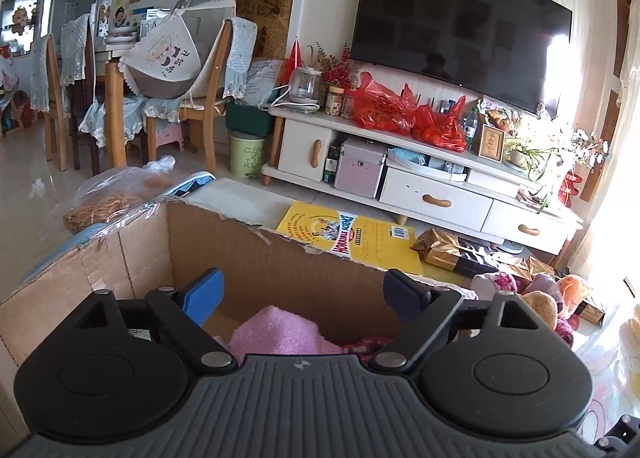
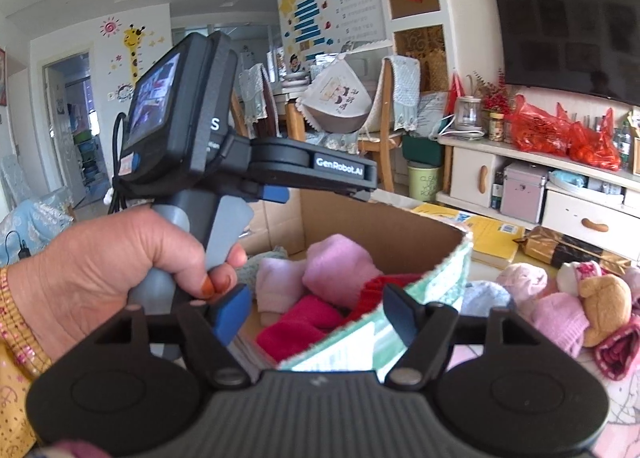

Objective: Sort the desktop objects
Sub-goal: 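Open both tools to drop the lilac and hot pink socks into the box, then move both open tools back to the sock pile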

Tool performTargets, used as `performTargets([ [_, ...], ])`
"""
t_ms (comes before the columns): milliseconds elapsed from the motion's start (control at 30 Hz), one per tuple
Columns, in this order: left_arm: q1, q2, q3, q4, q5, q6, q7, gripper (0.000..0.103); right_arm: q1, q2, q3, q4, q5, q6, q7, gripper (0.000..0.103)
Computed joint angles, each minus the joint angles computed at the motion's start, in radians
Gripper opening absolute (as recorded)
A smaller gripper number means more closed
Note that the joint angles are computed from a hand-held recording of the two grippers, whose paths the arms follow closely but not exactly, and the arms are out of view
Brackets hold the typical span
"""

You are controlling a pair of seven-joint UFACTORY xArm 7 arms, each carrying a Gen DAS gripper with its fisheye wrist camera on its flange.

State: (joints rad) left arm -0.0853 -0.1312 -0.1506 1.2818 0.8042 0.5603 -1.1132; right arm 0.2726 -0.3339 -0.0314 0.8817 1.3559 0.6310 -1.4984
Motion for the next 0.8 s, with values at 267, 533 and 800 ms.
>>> performTargets([
  [267, -0.045, 0.042, -0.009, 0.068, -0.007, 0.102, 0.000, 0.103, -0.014, -0.013, 0.000, -0.022, 0.100, -0.094, -0.064, 0.079],
  [533, -0.088, 0.082, 0.001, 0.112, -0.005, 0.111, 0.013, 0.103, -0.044, 0.013, 0.005, -0.013, 0.138, -0.184, -0.067, 0.081],
  [800, -0.126, 0.112, 0.006, 0.140, 0.025, 0.094, 0.020, 0.103, -0.085, 0.060, -0.008, 0.012, 0.133, -0.205, -0.038, 0.083],
])
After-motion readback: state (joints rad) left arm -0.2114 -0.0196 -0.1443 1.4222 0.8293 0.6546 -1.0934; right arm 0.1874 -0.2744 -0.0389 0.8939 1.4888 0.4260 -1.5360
